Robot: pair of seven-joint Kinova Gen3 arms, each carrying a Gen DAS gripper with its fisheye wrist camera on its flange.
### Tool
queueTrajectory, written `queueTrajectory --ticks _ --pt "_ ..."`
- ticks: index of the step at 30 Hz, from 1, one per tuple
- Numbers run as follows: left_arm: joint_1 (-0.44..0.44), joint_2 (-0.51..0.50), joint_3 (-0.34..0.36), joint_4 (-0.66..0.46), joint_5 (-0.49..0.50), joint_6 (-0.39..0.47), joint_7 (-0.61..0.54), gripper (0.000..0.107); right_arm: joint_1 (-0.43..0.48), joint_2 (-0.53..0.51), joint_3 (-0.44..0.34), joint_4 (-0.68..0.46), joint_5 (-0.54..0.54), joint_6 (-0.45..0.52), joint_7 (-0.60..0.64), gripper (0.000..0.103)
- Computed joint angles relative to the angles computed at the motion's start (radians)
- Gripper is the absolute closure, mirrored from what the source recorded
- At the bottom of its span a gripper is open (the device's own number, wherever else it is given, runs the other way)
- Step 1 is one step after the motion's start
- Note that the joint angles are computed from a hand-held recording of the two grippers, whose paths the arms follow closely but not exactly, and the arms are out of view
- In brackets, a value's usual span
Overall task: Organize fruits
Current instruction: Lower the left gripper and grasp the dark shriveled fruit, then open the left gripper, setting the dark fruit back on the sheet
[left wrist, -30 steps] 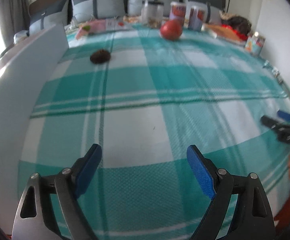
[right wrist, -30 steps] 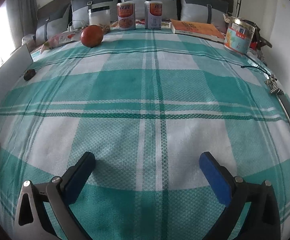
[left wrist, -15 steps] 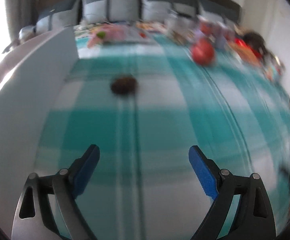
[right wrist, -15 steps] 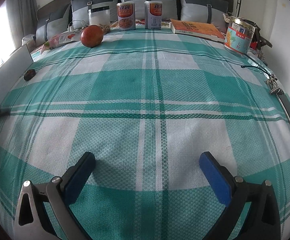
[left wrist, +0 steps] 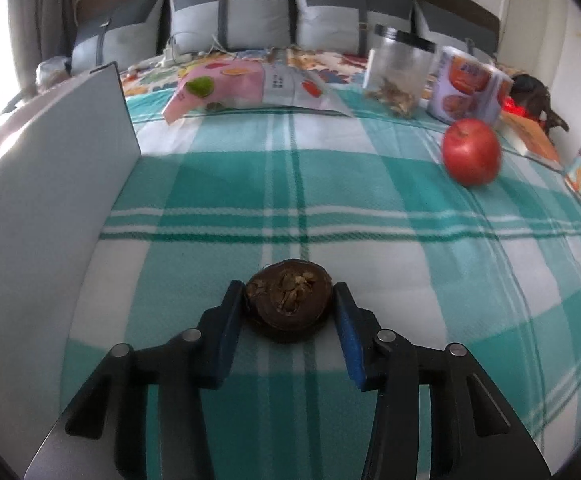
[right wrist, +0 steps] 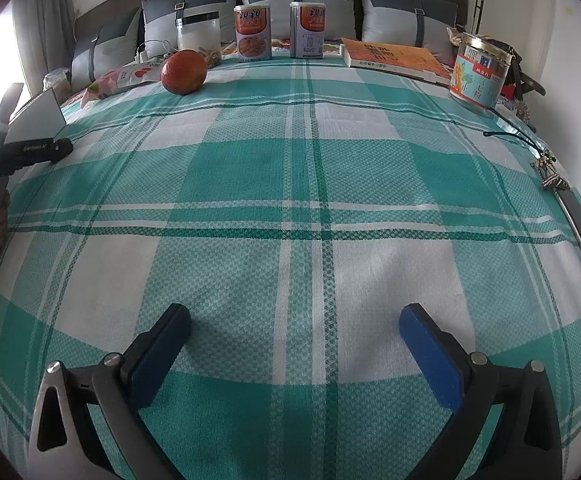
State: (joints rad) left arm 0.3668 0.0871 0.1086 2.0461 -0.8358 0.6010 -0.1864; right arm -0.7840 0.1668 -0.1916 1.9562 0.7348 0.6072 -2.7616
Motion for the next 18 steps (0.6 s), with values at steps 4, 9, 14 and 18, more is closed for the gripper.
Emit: queueTrajectory --ticks 4,9,14,18 --pt "0.044 -0.091 0.067 0.044 -0.011 0.015 0.025 0.062 0.001 0.0 0.0 -0.001 -0.001 0.0 0.002 0.0" --pt "0.084 -0.184 0.214 0.079 0.063 0.07 0.065 0.062 0.001 0.0 0.0 -0.001 -0.002 0.0 0.004 0.0" --pt "0.139 -0.151 0.322 0.078 0.045 0.178 0.188 0.062 0.002 0.0 0.0 -0.002 -0.003 0.0 0.005 0.0" --pt "0.199 -0.085 0.304 0.07 0.02 0.254 0.281 0.056 0.001 0.0 0.0 -0.002 -0.003 0.001 0.005 0.0"
